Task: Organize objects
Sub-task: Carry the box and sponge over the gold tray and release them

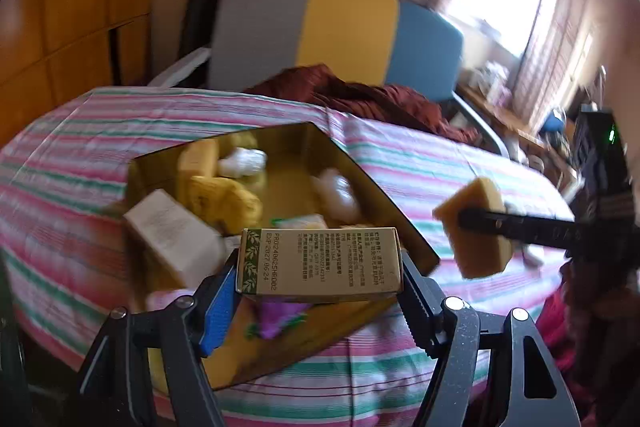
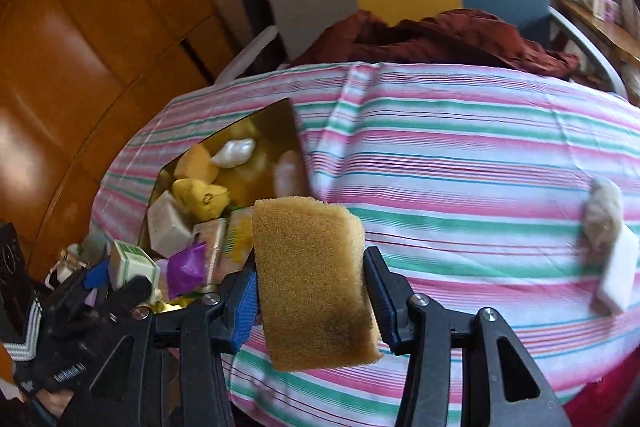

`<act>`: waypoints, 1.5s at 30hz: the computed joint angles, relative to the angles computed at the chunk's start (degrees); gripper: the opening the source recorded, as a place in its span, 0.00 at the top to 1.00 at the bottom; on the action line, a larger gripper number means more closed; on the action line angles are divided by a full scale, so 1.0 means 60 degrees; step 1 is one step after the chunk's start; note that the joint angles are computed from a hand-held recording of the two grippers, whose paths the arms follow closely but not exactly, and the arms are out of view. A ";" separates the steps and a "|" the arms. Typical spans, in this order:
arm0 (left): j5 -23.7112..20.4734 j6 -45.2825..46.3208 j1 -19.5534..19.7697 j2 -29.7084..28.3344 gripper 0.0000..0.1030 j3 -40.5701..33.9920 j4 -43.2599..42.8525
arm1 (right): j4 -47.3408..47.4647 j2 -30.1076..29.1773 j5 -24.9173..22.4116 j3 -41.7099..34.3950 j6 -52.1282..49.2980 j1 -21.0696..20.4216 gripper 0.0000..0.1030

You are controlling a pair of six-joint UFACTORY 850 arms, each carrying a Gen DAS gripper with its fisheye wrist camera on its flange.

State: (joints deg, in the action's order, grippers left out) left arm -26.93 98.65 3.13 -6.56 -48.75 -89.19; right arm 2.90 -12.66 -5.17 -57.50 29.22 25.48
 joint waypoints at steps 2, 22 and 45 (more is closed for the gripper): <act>0.0065 0.0013 0.0249 -0.0023 0.30 -0.0072 -0.0220 | 0.0908 -0.0264 -0.0093 -0.0333 -0.1097 0.0073 0.52; 0.0329 -0.0446 0.0081 -0.1032 0.30 -0.1181 -0.0121 | 0.2939 -0.2610 -0.1196 -0.3709 -0.4137 -0.0001 0.52; 0.1469 -0.1490 -0.0527 -0.1954 0.19 -0.1885 0.0549 | 0.1837 -0.3047 -0.1168 -0.3865 -0.2010 -0.0225 0.32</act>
